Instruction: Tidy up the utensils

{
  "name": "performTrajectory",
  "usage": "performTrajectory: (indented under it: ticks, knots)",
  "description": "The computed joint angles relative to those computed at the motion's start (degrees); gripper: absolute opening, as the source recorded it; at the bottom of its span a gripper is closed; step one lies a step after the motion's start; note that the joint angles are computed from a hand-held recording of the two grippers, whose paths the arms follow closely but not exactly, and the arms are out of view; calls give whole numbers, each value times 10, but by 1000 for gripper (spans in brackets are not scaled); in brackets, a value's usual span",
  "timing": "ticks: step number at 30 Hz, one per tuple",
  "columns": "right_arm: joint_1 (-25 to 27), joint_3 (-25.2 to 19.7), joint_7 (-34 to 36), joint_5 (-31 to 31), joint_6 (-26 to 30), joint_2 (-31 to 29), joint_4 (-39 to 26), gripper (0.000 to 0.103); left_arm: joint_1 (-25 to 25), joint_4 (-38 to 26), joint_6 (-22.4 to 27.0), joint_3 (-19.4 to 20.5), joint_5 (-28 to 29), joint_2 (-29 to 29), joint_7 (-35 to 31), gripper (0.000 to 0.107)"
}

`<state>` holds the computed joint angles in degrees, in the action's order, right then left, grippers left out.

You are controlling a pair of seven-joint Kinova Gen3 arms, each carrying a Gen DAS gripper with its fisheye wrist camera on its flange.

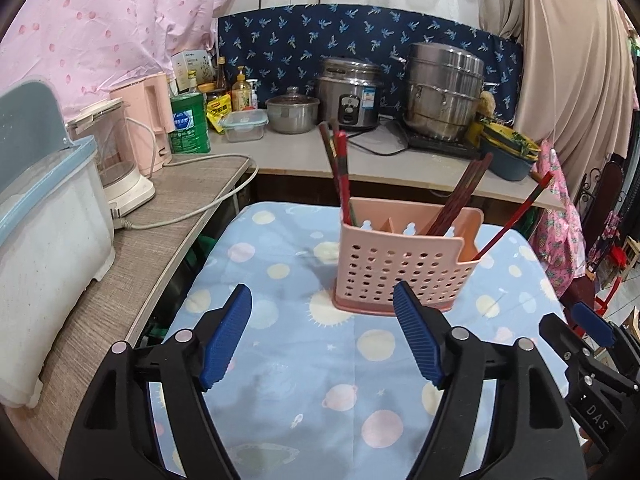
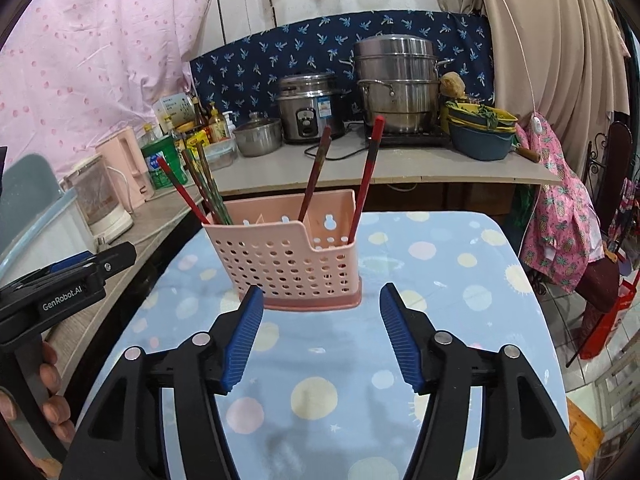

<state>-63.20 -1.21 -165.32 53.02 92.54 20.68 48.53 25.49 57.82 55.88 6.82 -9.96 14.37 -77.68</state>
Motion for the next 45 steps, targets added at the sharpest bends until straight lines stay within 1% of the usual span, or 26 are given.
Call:
performTrajectory:
  ticks: [2,7,9,12,15,18,19,20,22,25,29,38,45]
  knots:
    - [6,-2,-2,-10,-2,0,4,64,1,8,-6,-3,-5,0,4,70]
    - [15,-7,-17,-25,-11,-3,24,74,5,38,-37,-7,-19,-3,20,88]
    - [18,-9,-13,-28,-9,1,23,76,8,48,-48,-9,-29,-3,29,88]
    - [18,-6,-11,-31,-5,6,22,84,7,39,-38,-4,-29,6,23,89]
    - [20,-5,-19,-34,-5,7,25,85,18,40,-37,-9,-46,8,31,91]
    - [25,-4,-25,-41,-6,6,27,89,28,44,-36,-12,-62,9,46,93]
    - [27,-4,-28,-43,-5,6,27,95,27,46,-36,-12,-61,9,46,93]
    - [28,-4,-31,-44,-5,5,30,97,28,47,-35,-11,-63,8,47,93]
    - [30,-5,-34,-47,-4,5,30,97,33,43,-24,-12,-73,11,49,95]
    - [34,-5,-31,-52,0,8,26,97,27,24,2,-7,-60,20,37,96]
    - [41,-5,-23,-66,4,11,17,97,29,0,36,-12,-53,34,40,96]
    - [36,6,-6,-68,16,23,-5,97,35,-16,67,-18,-54,46,48,96]
    - [35,13,9,-75,22,33,-20,97,28,-19,66,-15,-40,48,38,96]
